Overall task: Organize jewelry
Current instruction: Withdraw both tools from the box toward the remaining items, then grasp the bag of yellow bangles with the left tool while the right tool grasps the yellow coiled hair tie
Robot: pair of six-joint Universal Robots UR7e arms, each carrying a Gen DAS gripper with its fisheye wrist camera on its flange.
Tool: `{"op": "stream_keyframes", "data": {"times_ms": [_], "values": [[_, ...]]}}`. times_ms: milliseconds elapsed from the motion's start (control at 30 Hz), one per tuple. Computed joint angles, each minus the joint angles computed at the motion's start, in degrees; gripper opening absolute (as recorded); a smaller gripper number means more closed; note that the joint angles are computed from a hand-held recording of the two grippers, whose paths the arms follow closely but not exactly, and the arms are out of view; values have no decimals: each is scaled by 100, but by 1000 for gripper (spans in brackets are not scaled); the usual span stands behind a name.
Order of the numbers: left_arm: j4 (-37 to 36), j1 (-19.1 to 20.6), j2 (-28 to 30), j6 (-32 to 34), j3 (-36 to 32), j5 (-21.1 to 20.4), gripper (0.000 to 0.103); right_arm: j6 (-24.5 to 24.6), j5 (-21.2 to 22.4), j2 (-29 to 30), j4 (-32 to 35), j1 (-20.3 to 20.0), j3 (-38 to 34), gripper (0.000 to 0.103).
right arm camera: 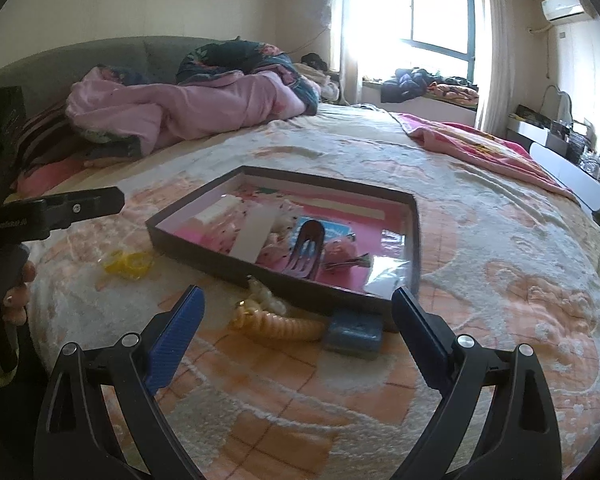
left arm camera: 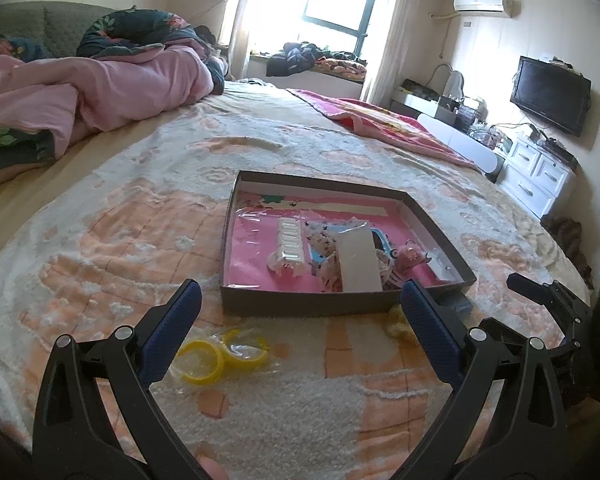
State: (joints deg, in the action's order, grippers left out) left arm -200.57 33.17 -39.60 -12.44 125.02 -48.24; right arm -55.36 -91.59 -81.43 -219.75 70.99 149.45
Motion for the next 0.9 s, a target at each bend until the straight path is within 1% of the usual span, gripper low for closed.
{"op": "stream_keyframes", "data": {"times_ms": [467,800,900], "values": [[267,1,-132,-236,249,204,91,-339,-59,286,-147,66,87,92],[972,199,-239,-650,329,311,91,-406,-141,479,-277,21,69,91],[1077,286,-196,-642,290,336,91,-413,-149,545,-322,-8,45,91]]}}
